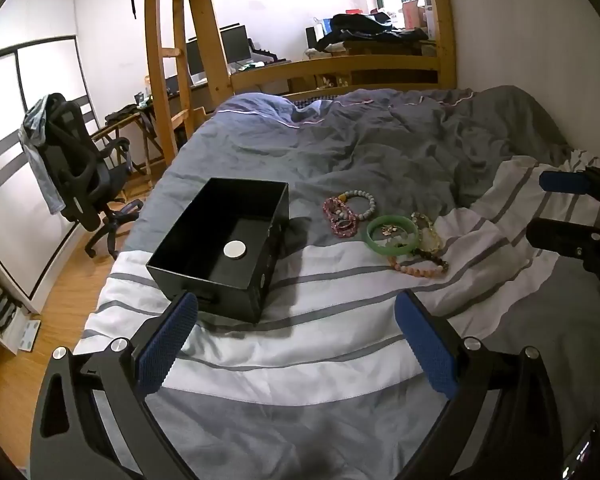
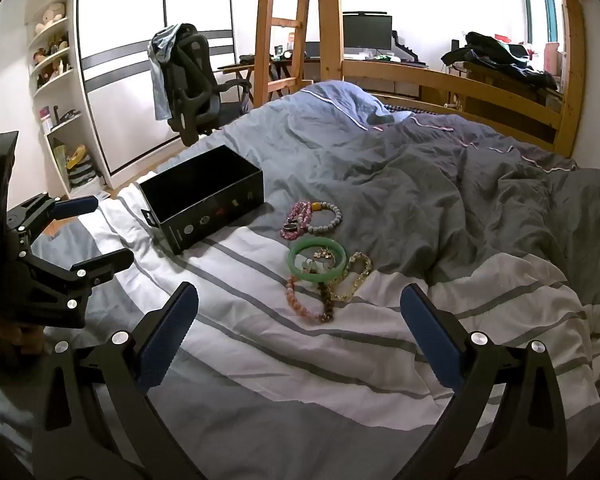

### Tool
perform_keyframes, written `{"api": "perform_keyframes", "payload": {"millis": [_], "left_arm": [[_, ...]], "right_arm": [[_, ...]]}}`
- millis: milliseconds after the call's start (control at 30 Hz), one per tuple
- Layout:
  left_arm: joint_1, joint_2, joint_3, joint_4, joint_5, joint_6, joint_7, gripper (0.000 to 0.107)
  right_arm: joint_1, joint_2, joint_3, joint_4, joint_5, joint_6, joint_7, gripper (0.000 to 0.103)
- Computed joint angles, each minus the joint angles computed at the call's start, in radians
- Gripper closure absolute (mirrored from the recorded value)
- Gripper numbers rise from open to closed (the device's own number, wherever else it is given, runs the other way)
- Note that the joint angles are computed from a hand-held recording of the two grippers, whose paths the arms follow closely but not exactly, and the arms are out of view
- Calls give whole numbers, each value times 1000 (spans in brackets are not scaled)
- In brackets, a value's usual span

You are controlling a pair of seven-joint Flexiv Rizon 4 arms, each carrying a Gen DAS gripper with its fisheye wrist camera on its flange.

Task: Organize jewelry

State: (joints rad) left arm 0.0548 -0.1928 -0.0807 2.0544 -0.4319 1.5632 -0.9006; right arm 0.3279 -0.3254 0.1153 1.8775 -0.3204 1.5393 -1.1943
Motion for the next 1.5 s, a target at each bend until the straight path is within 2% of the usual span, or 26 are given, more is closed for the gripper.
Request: {"api": "perform_keyframes", "payload": {"millis": [100, 167, 267, 500, 567, 667, 1267, 1500], "left_arm": [[-3, -7, 7, -8, 11, 0, -8, 9], [0, -6, -3, 4, 13, 34, -5, 9], [41, -7, -48, 15, -23, 52, 29, 9], [43, 4, -48, 20, -24, 49, 30, 9], [11, -4, -7, 7, 11, 41, -6, 9], [20, -3, -17, 10, 7, 40, -2, 9], [-6, -19, 26, -5, 84, 33, -67, 9], [7, -17, 14, -2, 87, 34, -63, 9]], "right_arm": [[3, 0, -5, 1, -2, 5, 2, 3], [3, 0, -4, 1, -2, 4, 2, 3], [2, -1, -3, -1, -2, -1, 1, 3], [-2, 0, 3, 0, 2, -3, -5, 3], [2, -2, -2, -2, -1, -5, -2, 3], [2, -2, -2, -2, -1, -7, -2, 3], [4, -3, -3, -5, -4, -13, 0, 3], [6, -4, -4, -6, -6, -16, 1, 3]]}}
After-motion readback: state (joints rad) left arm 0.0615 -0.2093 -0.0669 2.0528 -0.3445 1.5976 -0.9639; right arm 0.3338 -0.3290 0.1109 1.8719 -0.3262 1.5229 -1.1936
